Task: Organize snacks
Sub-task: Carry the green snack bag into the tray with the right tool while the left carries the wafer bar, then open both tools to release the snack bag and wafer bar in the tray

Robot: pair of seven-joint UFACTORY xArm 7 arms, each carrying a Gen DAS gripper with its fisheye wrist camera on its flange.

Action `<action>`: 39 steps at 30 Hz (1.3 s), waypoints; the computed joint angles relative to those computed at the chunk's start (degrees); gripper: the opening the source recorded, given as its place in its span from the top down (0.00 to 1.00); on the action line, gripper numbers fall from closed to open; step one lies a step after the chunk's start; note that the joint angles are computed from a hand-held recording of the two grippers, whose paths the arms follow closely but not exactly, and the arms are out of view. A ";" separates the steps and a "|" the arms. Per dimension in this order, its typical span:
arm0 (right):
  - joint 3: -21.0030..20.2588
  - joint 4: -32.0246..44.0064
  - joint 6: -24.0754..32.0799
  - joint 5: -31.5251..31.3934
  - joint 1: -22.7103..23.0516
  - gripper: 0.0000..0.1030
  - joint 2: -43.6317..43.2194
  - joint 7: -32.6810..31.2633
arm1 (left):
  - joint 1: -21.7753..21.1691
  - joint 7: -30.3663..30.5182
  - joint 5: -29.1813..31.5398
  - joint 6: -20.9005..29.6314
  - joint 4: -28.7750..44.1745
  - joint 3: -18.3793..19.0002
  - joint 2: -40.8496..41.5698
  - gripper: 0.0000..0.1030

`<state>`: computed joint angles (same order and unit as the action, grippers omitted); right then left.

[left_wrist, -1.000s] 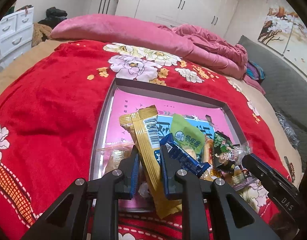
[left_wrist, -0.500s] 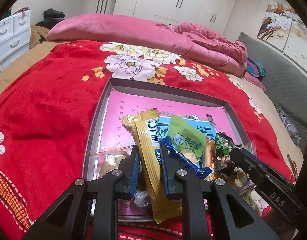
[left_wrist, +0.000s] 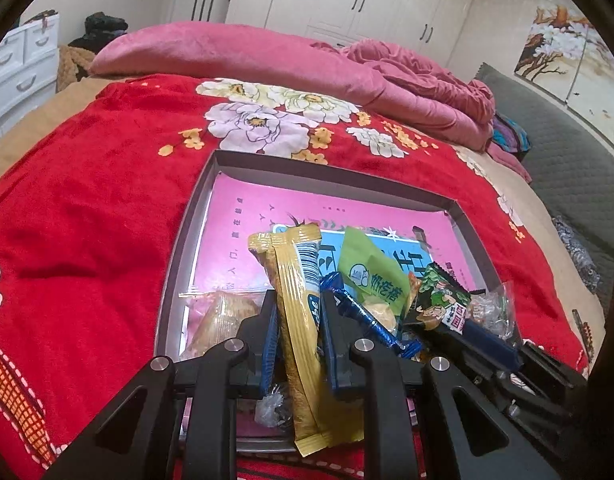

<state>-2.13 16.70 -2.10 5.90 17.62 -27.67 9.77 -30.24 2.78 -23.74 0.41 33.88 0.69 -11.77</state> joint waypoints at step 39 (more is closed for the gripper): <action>1.05 0.11 0.49 -0.86 -0.96 0.65 0.48 0.64 | -1.46 4.25 -3.93 0.61 0.19 0.38 -0.62 0.44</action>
